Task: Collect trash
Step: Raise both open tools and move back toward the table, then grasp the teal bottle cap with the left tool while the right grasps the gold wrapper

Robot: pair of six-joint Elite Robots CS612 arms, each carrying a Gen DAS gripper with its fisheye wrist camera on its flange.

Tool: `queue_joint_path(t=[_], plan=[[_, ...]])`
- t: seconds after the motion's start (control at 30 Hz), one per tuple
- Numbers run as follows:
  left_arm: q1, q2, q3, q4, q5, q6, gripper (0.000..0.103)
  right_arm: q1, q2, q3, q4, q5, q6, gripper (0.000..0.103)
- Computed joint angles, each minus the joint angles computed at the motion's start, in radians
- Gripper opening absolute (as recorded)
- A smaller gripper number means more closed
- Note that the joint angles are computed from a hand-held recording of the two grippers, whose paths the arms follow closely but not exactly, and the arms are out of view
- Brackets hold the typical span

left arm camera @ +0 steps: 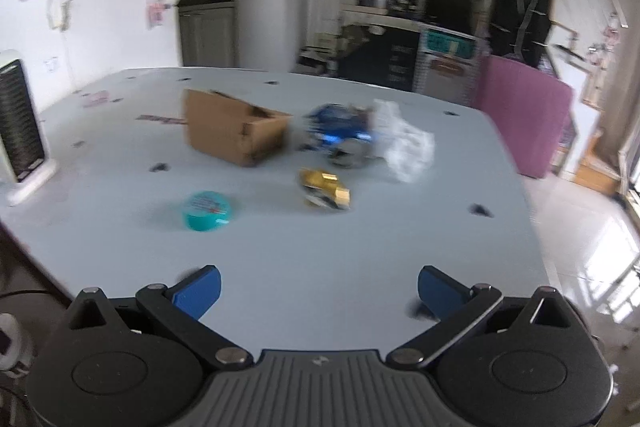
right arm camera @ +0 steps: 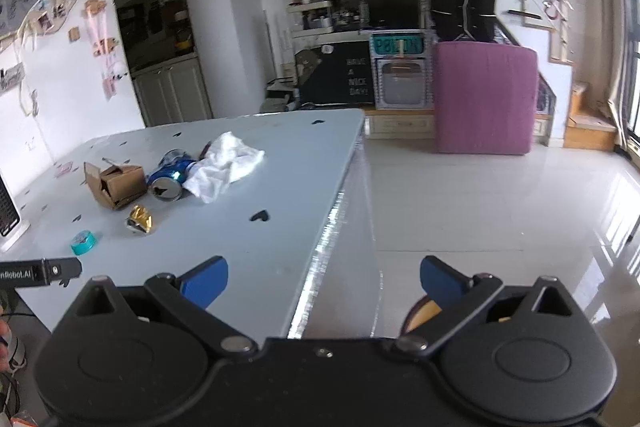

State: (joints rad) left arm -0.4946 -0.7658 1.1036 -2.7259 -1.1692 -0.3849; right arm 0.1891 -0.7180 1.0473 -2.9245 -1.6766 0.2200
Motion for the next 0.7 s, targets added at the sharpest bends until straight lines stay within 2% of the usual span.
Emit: queue_joint_path(t=[0.13,0.3,0.5,0.6,0.67,0.7], plan=[[0.024,0.021,-0.025,0.011,0.04,-0.007,0.103,0.013,0.051,-0.087,0.024,0.015,-0.025,0.103],[0.062,0.05,-0.051,0.01,0.009,-0.012,0.103,0.028,0.132,-0.218,0.032,0.047,-0.034,0.103],[0.087,0.089,-0.079,-0.026,-0.005,0.005,0.102,0.041,0.247,-0.414,0.068,0.105,-0.048,0.103],[0.098,0.117,-0.113,-0.034,-0.022,0.033,0.098,0.048,0.305,-0.529,0.148,0.127,-0.08,0.103],[0.102,0.134,-0.138,-0.028,-0.028,0.051,0.089,0.053,0.339,-0.595,0.19,0.139,-0.109,0.103],[0.104,0.142,-0.152,-0.023,-0.032,0.055,0.088,0.053,0.357,-0.631,0.214,0.157,-0.123,0.103]])
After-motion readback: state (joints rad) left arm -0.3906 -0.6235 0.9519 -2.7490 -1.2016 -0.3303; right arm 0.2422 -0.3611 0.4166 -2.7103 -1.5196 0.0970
